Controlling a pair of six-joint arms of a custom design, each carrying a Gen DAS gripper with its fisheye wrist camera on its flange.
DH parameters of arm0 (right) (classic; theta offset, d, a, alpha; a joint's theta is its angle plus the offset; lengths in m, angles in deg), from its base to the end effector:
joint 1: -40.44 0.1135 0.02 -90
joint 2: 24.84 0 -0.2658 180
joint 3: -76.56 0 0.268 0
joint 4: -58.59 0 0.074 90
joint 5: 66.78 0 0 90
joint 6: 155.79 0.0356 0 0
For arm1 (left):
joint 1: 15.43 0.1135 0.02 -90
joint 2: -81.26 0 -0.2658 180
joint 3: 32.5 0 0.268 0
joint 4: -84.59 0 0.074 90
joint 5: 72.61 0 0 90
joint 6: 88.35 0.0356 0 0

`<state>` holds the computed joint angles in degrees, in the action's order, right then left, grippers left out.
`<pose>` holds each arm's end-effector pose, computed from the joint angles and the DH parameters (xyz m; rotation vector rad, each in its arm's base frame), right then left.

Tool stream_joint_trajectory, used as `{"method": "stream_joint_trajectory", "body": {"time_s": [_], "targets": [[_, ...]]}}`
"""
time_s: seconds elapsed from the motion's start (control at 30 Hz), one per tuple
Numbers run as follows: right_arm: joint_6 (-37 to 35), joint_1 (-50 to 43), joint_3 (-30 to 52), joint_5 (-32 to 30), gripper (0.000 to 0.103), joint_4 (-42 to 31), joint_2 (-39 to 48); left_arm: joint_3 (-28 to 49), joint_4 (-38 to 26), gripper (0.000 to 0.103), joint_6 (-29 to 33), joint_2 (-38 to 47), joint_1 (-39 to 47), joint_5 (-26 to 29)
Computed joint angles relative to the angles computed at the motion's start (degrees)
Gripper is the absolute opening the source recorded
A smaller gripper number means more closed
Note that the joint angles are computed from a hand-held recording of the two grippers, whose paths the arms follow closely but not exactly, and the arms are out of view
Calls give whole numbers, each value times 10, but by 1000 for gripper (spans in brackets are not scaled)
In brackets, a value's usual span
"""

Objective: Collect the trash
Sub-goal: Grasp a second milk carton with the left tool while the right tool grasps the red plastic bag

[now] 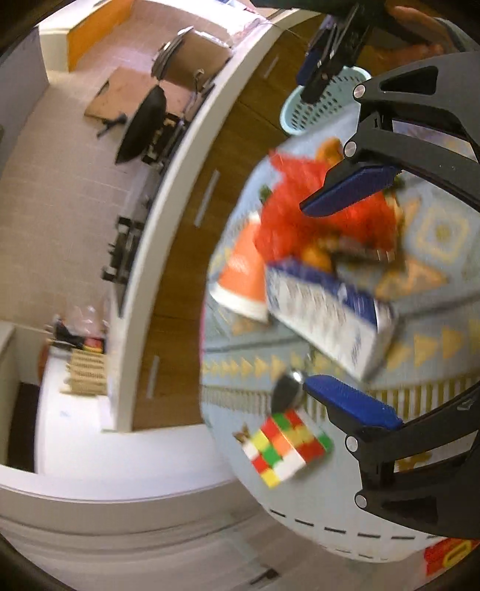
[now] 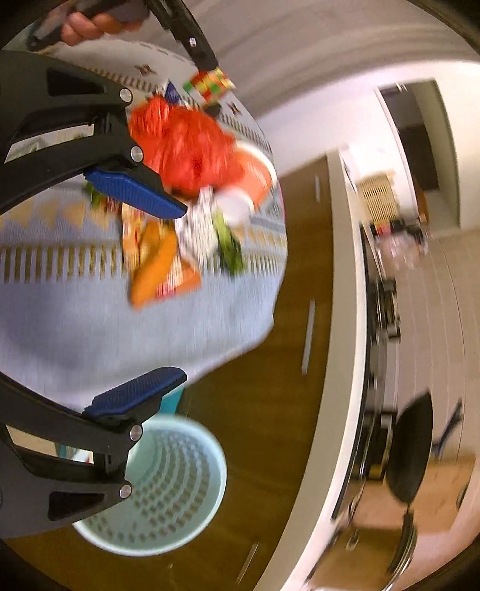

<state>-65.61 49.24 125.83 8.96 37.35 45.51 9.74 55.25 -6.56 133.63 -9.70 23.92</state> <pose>0.2565 0.0486 0.1944 -0.3004 2.2896 0.3673 0.2053 0.0165 0.2073 -0.2137 2.2487 -0.1518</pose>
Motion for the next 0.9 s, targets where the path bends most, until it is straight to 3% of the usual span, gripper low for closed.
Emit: {"method": "stream_joint_trajectory", "body": {"time_s": [0.2, 0.4, 0.57, 0.7, 0.87, 0.9], "targets": [[21, 82, 11, 10, 78, 13, 12, 33, 36, 86, 62, 155, 77, 109], [34, 142, 41, 32, 78, 32, 54, 60, 64, 86, 72, 266, 74, 123], [43, 151, 71, 41, 84, 43, 107, 55, 82, 80, 66, 281, 66, 118], [50, 154, 93, 37, 86, 45, 151, 33, 97, 66, 55, 261, 52, 95], [51, 155, 113, 10, 86, 38, 192, 12, 104, 63, 40, 225, 44, 77], [51, 157, 116, 6, 81, 34, 197, 8, 103, 62, 36, 216, 43, 74]]}}
